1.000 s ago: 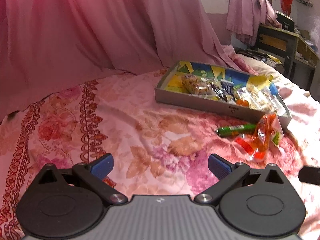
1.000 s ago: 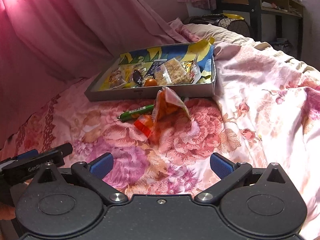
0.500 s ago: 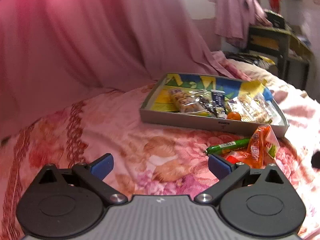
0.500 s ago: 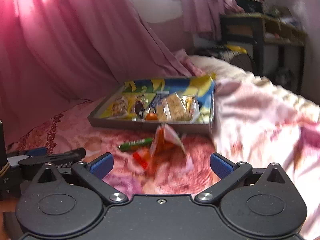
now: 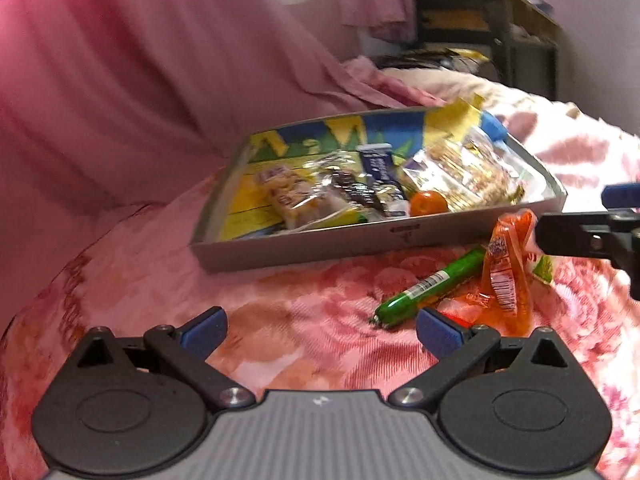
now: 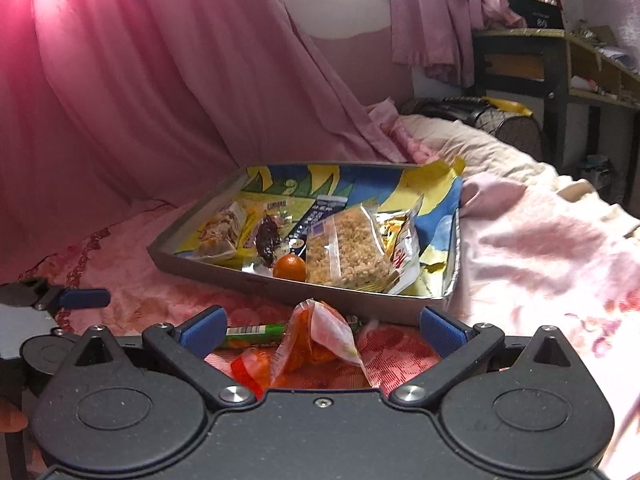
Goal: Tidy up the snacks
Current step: 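Grasp the green sausage stick with the left tool while the right tool grasps the orange snack bag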
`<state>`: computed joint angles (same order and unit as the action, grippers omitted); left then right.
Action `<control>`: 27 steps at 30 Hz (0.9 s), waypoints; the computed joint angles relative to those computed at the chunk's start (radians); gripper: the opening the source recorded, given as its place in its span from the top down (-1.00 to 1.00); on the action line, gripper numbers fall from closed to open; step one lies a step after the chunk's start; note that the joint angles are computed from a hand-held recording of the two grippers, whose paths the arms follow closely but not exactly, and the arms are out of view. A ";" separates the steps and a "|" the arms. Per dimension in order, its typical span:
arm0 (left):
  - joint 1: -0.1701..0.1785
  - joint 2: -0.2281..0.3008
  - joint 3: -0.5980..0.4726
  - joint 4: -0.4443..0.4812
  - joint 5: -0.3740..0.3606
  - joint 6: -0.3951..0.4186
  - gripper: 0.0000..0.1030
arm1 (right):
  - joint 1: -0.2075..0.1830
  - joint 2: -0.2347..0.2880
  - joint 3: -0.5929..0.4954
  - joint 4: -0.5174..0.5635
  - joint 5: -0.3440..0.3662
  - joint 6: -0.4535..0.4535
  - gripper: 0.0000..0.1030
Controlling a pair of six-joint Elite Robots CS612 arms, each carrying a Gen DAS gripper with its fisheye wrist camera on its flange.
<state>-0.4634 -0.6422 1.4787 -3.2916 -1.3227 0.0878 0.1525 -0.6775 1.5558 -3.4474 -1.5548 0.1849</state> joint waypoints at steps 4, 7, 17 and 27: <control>0.007 0.032 -0.042 -0.003 -0.043 0.076 -0.99 | 0.001 0.025 -0.038 0.039 0.002 -0.020 -0.97; 0.014 0.046 -0.062 0.004 -0.091 0.125 -0.99 | -0.002 0.040 -0.060 0.061 0.017 -0.026 -0.91; 0.023 0.082 -0.115 0.013 -0.152 0.159 -0.96 | -0.015 0.058 -0.092 0.136 0.077 0.030 -0.60; 0.021 0.078 -0.123 0.034 -0.238 0.343 -0.65 | -0.018 0.030 -0.090 0.260 0.093 0.021 -0.03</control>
